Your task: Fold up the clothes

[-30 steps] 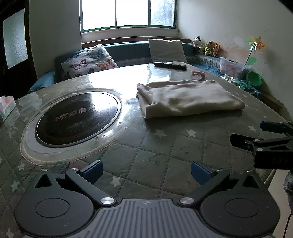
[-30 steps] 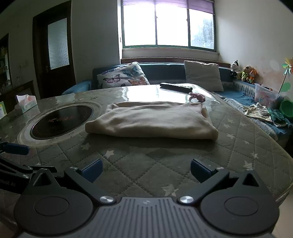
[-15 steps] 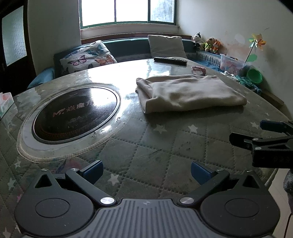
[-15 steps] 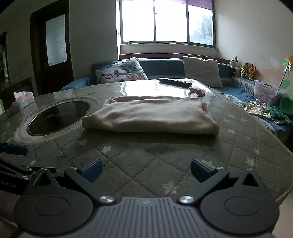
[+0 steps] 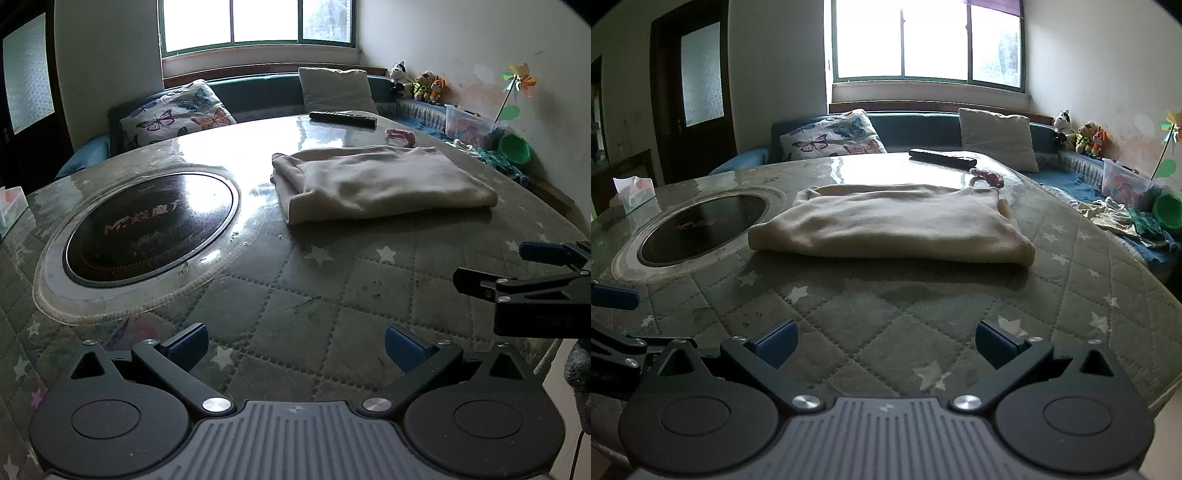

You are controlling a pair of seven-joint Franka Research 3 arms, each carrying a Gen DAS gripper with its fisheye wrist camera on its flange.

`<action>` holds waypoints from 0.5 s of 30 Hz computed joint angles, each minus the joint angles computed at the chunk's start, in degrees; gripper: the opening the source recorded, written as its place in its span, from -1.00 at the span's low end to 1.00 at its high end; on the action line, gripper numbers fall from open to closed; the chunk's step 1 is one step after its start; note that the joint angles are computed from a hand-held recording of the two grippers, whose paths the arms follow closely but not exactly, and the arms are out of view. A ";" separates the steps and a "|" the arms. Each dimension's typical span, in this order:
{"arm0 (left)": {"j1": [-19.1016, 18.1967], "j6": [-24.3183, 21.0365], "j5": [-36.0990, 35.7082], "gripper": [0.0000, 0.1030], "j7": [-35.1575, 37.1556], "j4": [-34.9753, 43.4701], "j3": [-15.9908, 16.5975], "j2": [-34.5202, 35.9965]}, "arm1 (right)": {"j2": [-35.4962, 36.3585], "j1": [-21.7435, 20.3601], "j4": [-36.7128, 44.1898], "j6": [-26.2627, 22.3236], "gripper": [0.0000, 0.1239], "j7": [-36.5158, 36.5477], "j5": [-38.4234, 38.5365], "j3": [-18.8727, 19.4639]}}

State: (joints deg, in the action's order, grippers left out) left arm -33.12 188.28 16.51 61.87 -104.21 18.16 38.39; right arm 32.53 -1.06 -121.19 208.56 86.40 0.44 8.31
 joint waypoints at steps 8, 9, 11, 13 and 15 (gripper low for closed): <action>-2.33 0.26 -0.85 1.00 -0.60 -0.93 2.37 -0.23 | 0.23 -0.52 0.18 -0.06 0.66 0.40 -0.79 0.37; -2.62 0.39 -1.01 1.00 -0.64 -1.05 2.69 -0.26 | 0.21 -0.43 0.17 -0.01 0.66 0.33 -0.79 0.29; -2.82 0.55 -1.28 1.00 -0.55 -1.22 2.90 -0.36 | 0.20 -0.33 0.19 0.05 0.66 0.25 -0.82 0.22; -3.18 0.56 -1.59 1.00 -0.42 -1.24 3.25 -0.34 | 0.22 -0.23 0.29 0.10 0.66 0.21 -0.77 0.17; -3.33 0.50 -1.80 1.00 -0.30 -1.21 3.41 -0.31 | 0.23 -0.18 0.39 0.13 0.66 0.20 -0.79 0.18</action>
State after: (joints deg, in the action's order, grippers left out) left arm -36.45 188.78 14.71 61.57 -105.42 21.56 38.08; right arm 32.76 -1.25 -120.80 208.69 86.60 -0.34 8.49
